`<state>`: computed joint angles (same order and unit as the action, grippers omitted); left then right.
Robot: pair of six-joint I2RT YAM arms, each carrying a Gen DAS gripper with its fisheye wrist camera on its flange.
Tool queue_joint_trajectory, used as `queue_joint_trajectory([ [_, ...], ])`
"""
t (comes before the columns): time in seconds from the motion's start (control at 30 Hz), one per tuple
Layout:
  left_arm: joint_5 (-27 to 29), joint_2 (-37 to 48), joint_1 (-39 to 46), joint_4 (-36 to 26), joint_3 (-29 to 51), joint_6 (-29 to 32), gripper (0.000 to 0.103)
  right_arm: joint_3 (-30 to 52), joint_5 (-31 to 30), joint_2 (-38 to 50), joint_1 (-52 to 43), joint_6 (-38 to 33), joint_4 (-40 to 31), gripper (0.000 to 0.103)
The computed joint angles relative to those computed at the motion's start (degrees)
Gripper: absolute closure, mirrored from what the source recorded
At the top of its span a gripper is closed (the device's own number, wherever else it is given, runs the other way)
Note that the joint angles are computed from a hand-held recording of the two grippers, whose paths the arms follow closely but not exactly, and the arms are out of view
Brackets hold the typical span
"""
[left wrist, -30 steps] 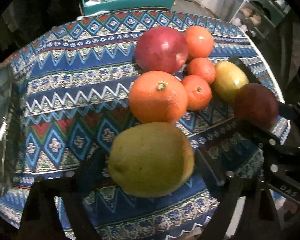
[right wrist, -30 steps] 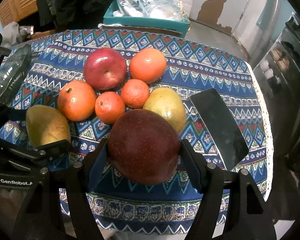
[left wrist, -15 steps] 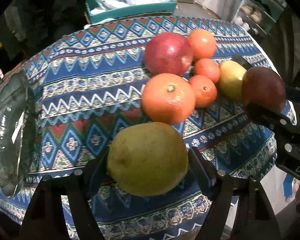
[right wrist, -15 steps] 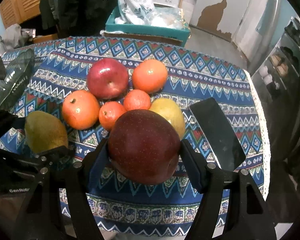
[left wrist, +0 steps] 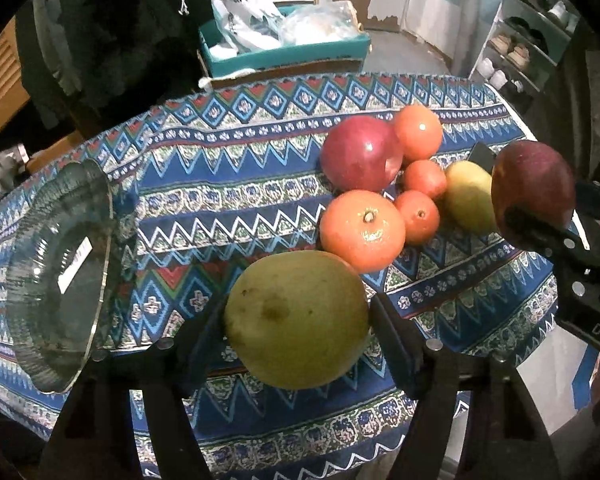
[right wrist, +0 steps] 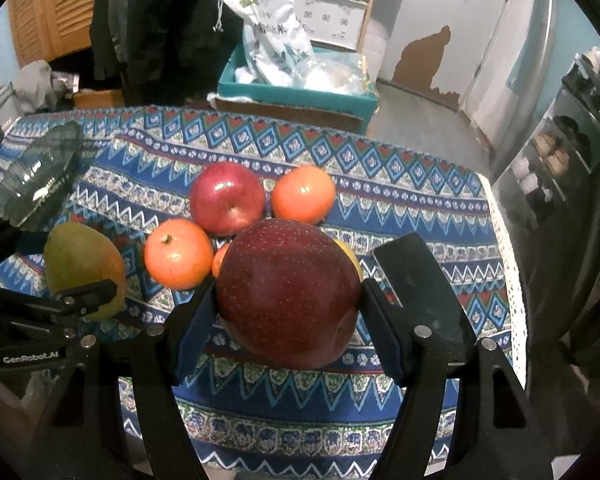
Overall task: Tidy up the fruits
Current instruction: 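Lift the red apple with the right tool while the left tool lifts the pear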
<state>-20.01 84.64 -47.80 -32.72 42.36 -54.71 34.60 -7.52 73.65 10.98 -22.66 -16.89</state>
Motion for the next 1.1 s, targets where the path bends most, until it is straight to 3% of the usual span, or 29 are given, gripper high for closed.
queue_joint_trajectory([
  [0.83,-4.7,-11.5,-1.8,-7.8,-0.5,-3.0,0.037,1.8,-2.4,-6.1,3.4,3.3,-2.6,0.032],
  [1.1,-9.4,-16.4,-3.3,-14.0,0.7,-4.8,0.037,3.2,-1.6,-6.3,7.1,5.7,-2.6,0.032],
])
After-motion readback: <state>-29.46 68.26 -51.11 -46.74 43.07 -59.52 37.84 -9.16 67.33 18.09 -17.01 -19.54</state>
